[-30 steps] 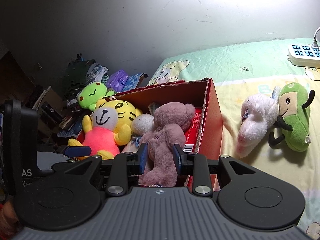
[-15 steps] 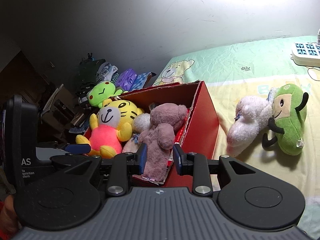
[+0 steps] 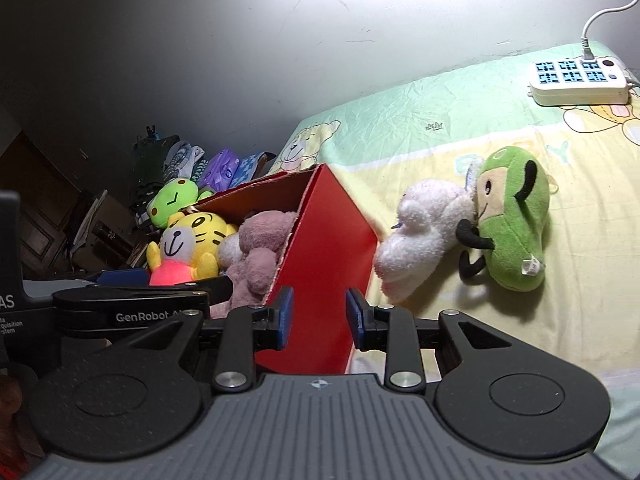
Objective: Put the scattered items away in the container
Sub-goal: 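Move the right gripper to the green bean plush on the bed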
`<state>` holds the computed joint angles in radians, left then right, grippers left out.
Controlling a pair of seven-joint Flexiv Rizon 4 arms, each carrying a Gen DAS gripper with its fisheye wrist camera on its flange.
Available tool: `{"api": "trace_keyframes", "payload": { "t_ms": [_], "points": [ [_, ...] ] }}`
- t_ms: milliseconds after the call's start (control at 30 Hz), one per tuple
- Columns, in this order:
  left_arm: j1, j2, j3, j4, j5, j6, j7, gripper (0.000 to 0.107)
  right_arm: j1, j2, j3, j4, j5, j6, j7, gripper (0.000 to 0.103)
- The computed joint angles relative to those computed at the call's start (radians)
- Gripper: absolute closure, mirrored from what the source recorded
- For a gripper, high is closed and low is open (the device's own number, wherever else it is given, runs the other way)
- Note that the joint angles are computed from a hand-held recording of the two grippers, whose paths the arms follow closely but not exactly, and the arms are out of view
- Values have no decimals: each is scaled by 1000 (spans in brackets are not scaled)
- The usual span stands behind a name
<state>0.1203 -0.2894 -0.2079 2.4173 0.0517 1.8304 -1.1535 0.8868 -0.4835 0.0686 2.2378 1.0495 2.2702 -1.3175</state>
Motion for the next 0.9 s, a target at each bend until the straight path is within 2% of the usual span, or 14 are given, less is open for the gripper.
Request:
{"api": "trace_keyframes", "payload": {
  "t_ms": [67,167,233,333,367,467,533,667,833,900],
  "points": [
    [-11,-5,-8,-3,4,-5,3,5,-3,5,5,16,12,12,4,72],
    [-81,-16,32,-14,-10,-20,12,5,-18,7,24,40,16,39,19,72],
    [-101,-17,36,-19,-20,-29,14,5,-28,8,33,50,19,52,26,72],
    [-74,-12,-14,-10,-14,-24,20,5,-47,6,46,63,17,63,42,71],
    [-50,-11,-45,-2,-3,-12,22,5,-57,3,52,69,12,66,54,71],
    [87,-13,-201,27,61,12,20,4,-86,-13,73,95,-10,82,110,71],
    [142,-24,-268,38,100,19,17,5,-100,-24,84,117,-19,91,157,70],
    [289,-71,-451,56,145,-4,20,5,-150,-67,124,185,-86,142,306,70],
    [365,-171,-577,43,151,-51,45,5,-174,-118,126,253,-142,194,447,66],
    [350,-213,-584,29,137,-66,57,5,-192,-140,125,277,-179,219,500,66]
  ]
}}
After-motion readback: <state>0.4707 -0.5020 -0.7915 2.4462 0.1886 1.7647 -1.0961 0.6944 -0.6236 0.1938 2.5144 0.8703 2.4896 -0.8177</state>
